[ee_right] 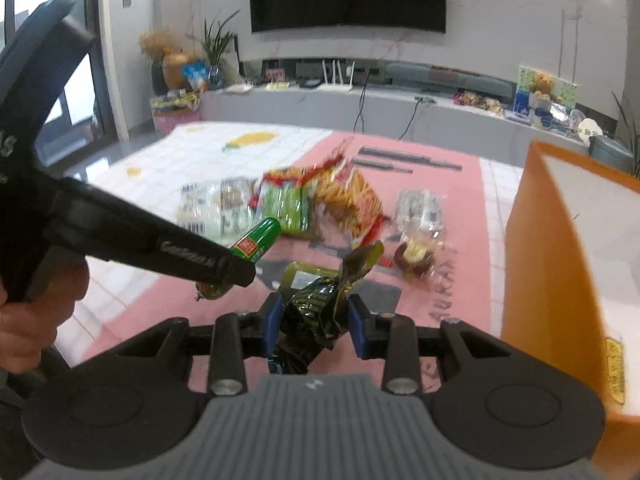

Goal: Organize snacks
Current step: 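Carry the dark snack into the box with the right tool while the left tool carries the sausage over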

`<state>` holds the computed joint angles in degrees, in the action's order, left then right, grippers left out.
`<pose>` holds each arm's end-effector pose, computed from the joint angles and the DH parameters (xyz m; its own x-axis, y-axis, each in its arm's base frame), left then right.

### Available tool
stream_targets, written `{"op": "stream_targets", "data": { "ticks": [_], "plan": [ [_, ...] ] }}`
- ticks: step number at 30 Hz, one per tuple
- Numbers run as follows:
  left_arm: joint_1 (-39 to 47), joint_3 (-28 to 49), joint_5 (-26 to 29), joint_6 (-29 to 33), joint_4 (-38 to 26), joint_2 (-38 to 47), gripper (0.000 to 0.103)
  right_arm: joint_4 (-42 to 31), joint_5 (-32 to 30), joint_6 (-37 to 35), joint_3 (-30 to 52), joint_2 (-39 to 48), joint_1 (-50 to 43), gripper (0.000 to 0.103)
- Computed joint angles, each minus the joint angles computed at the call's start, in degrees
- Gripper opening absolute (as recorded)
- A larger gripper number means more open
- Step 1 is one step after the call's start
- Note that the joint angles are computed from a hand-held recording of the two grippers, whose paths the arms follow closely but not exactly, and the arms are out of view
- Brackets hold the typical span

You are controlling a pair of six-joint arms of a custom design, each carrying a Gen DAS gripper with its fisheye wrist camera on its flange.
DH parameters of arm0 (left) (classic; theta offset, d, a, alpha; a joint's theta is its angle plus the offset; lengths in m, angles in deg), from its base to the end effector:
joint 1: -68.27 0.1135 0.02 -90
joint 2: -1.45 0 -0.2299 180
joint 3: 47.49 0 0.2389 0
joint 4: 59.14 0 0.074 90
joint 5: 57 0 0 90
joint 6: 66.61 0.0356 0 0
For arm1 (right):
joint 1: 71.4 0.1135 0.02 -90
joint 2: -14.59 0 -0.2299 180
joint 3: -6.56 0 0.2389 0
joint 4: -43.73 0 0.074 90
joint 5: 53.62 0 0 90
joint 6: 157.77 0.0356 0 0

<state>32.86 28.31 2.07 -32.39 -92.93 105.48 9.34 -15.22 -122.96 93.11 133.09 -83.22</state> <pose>0.2839 -0.1793 0.1312 -0.6532 -0.4059 -0.6392 -0.4262 0.8949 -0.1327 0.3688 -0.0487 0.1011 -0.3635 -0.4450 -0.8185 -0.8392 0.5379 0.0803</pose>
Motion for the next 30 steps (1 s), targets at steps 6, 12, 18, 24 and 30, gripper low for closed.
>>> {"op": "stream_targets", "data": {
  "ticks": [6, 12, 18, 24, 30],
  "plan": [
    [-1.41, -0.88, -2.96, 1.93, 1.46, -6.39, 0.025, -3.2, -6.89, 3.82, 2.49, -2.56, -4.25, 0.034],
    [-2.64, -0.38, -3.15, 2.95, 3.72, -9.76, 0.025, -3.25, -11.17, 12.77, 9.22, -2.23, -9.4, 0.034],
    [-3.36, 1.74, -2.73, 5.54, 7.22, -8.17, 0.025, 3.09, -6.91, 24.18, 18.48, 4.03, -13.37, 0.034],
    [-2.29, 1.88, 2.29, 6.2, 11.31, -6.02, 0.025, 4.68, 3.44, 25.4, 25.41, 10.63, -13.16, 0.034],
    [-3.44, 3.43, 2.93, 6.62, 10.64, -3.89, 0.025, 4.58, 16.19, 22.31, 29.26, 13.89, -10.97, 0.034]
  ]
}}
